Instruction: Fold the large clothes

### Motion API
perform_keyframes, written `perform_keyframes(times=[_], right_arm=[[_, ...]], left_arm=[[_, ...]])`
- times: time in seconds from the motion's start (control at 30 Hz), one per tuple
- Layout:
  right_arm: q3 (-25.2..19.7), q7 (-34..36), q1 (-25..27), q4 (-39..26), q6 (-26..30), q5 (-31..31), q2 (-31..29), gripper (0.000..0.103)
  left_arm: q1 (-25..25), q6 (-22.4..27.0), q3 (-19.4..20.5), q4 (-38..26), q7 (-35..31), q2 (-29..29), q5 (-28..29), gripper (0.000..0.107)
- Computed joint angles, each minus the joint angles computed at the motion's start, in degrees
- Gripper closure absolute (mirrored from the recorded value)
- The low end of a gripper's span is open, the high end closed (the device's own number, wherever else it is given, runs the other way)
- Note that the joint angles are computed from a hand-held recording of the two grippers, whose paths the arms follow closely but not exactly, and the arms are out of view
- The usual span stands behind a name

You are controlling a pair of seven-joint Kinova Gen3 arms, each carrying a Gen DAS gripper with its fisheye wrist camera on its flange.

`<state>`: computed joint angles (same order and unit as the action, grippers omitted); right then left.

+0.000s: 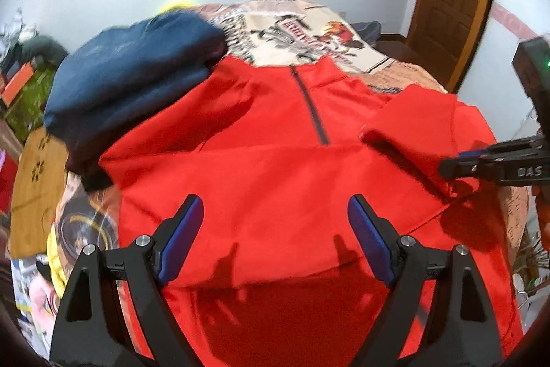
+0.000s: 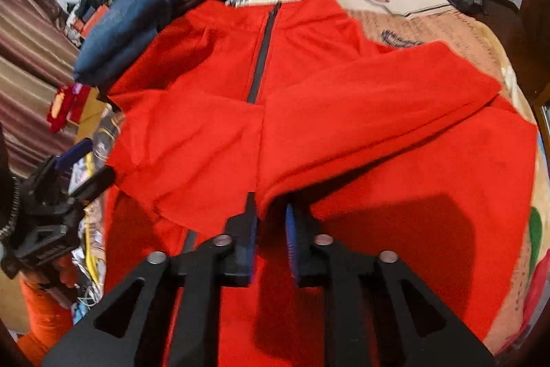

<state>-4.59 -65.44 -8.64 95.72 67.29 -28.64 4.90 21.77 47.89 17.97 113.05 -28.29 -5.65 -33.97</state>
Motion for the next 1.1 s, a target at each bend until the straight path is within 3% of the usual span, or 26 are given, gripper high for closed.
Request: perform_keyframes(times=[0.07,0.37,0.53,0.77,0.93,1.07,1.1], right_arm=[[0.64,1.37,0.91,0.50,-1.06,-0.91,-1.78,0.071],[6.17,6.12,4.71,-0.92,-8.29,-1.34,-8.79,0.059],[7.43,4.18,6.64,-2.76,-11.58,4.31,-9.57,0.059],[8.66,3.65,8.81,-1.51,-12.64,6.54,-8.44,0.059],[8.16,4.67,9.45,-0.05,-11.80,7.25,-6.85,0.059],[7.41,5.34,9.53,0.92,-11.27,7.80,-5.88,0.059],[7.17,5.32,9.44,1.07,-11.24,7.78,-5.64,0.059]], left_arm=[[0.33,-0.53,0.15,-2.19,-1.01,1.38,-0.27,0.022],[4.36,-3.92,-2.76,-12.93,-8.92,9.88,2.82,0.022],[7.01,-3.95,-4.35,-19.71,-16.04,16.14,7.20,0.022],[11.01,1.51,-6.87,-31.69,-24.21,26.69,10.06,0.023],[8.40,5.28,-6.32,-39.89,-32.05,33.30,19.86,0.041],[6.89,5.90,-7.26,-41.45,-35.16,35.67,25.95,0.059],[6.61,4.80,-7.71,-40.74,-35.63,35.39,27.19,0.070]])
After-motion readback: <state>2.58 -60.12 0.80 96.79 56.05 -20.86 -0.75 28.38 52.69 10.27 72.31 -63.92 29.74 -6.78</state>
